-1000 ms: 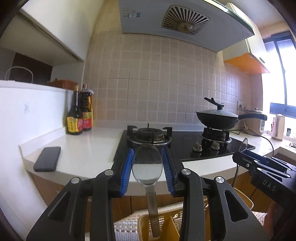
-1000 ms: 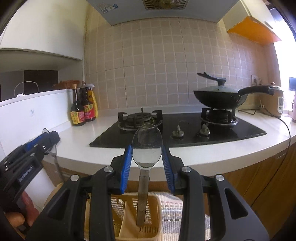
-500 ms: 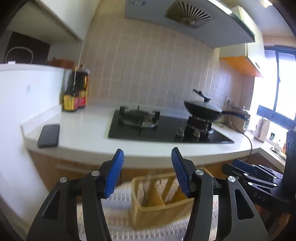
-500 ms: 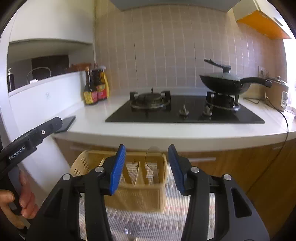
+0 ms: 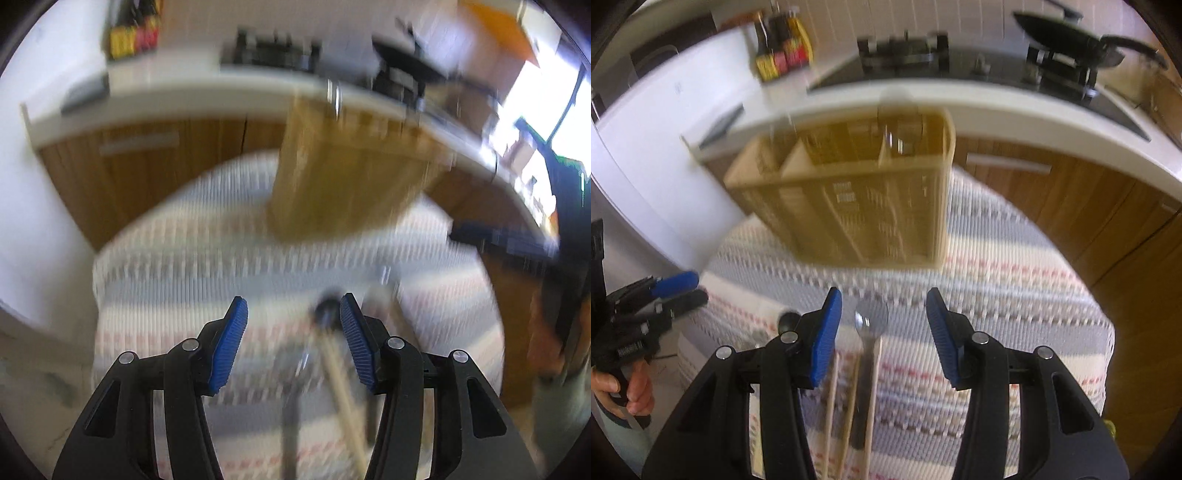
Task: Organize utensils
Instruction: 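Lower the left tool and grasp a clear spoon while the right tool grasps another clear spoon, then lift the clear spoon in the left tool toward the caddy while the right tool carries its spoon there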
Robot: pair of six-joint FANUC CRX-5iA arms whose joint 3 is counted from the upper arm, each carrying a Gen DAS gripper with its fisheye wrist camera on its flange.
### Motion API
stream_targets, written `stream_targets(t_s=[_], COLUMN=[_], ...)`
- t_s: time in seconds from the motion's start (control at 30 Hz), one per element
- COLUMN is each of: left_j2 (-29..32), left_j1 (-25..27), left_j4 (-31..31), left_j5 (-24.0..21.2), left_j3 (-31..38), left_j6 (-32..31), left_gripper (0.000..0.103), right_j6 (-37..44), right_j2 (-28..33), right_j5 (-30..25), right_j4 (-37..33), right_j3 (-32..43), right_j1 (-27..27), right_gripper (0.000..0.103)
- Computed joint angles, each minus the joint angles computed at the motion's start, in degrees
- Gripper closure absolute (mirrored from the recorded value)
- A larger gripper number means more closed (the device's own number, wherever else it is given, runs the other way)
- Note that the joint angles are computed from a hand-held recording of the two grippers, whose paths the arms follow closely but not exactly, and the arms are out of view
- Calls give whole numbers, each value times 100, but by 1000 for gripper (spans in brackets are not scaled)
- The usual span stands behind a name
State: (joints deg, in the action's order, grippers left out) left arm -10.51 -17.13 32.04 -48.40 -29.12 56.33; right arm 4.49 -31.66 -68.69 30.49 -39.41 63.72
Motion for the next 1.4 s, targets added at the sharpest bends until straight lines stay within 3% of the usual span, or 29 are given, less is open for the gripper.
stream_targets(t_s=[0.13, 0.33, 0.47, 0.67, 0.83, 0.93, 1.03, 1.17, 1.27, 1.4], left_j2=[221, 410, 554, 528, 494, 475, 464, 582, 790, 973], left_j1=[9, -231, -614, -997, -981, -770, -735, -432, -304, -315], left_j4=[-704, -1313, -2035, -2703, -2599, -2291, -2425, -1802, -1508, -1577], left_j5=[-543, -821, -856, -722, -638, -540, -232, 8, -17, -91], left_j3=[149, 277, 507, 624, 566, 449, 459, 369, 446, 621], left_j6=[108, 162, 557, 775, 868, 677, 983, 921, 794, 838], left_gripper=[53, 61, 68, 74, 92, 93, 93, 93, 93, 90], right_j6=[513, 833, 955, 1626, 1928, 1988, 2068, 2068, 2145, 2073], right_j2=[398, 698, 857, 1138, 1432, 1642, 1893, 2129, 2244, 2409], right_j5=[38, 135, 100, 368, 719, 780, 862, 850, 771, 713], right_j4=[-615, -1089, -1163, -1882, -2218, -2207, -2222, -2131, -2130, -2028], right_j3=[235, 385, 478, 775, 935, 1044, 1179, 1266, 1349, 1409], right_j1=[-293, -505, -581, -1395, -1766, -1798, -1811, -1795, -1776, -1666], right_gripper=[58, 58, 58, 58, 58, 59, 58, 59, 58, 58])
